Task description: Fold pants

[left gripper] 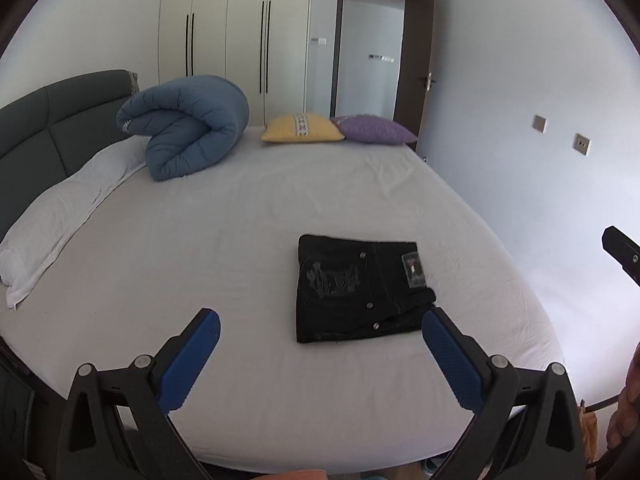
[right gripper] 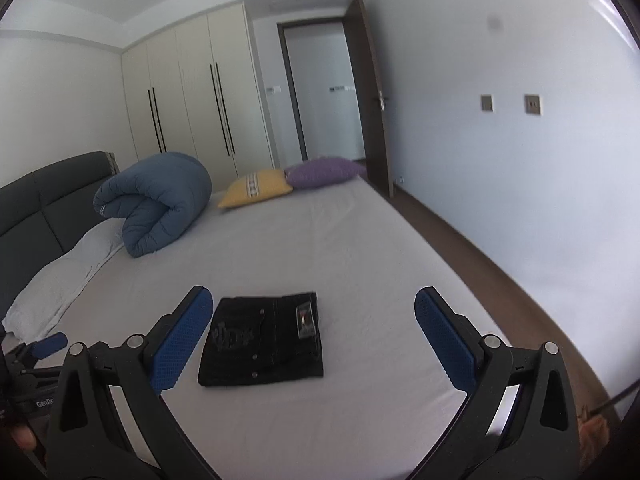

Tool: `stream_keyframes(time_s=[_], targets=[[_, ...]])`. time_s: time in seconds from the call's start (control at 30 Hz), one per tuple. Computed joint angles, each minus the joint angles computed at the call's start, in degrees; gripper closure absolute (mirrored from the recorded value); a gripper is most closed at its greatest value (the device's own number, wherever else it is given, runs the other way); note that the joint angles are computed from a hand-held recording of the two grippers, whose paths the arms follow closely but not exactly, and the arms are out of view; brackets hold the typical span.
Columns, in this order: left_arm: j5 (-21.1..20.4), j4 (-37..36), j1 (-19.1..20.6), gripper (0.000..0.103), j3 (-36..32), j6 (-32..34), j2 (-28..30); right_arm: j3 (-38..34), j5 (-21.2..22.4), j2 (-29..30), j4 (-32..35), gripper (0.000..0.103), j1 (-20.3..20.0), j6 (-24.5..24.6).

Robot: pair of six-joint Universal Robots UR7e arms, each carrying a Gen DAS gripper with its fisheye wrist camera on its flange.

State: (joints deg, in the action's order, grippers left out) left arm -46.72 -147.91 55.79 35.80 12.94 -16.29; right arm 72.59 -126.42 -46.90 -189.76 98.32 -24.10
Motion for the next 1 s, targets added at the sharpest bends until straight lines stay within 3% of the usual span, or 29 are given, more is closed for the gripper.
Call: stream_keyframes(time_s=[0.2,0.5,1.0], targets=[[1.05,4.51,0.76,0.0,1.23,-3.61,-0.13,1.3,-4.61,1.54,4.95,0.0,-1.11,3.44],[2.17,8.08,1.03,0.0,0.31,-5.39,0.25,-6.8,-4.45,8.21,12.28,0.0,-3.18,3.78],[3.43,11.9,1.57,0.0,-0.46,-7.79,0.79,-8.52,-5.36,9.67,16.81,0.0,-2.93,5.6]])
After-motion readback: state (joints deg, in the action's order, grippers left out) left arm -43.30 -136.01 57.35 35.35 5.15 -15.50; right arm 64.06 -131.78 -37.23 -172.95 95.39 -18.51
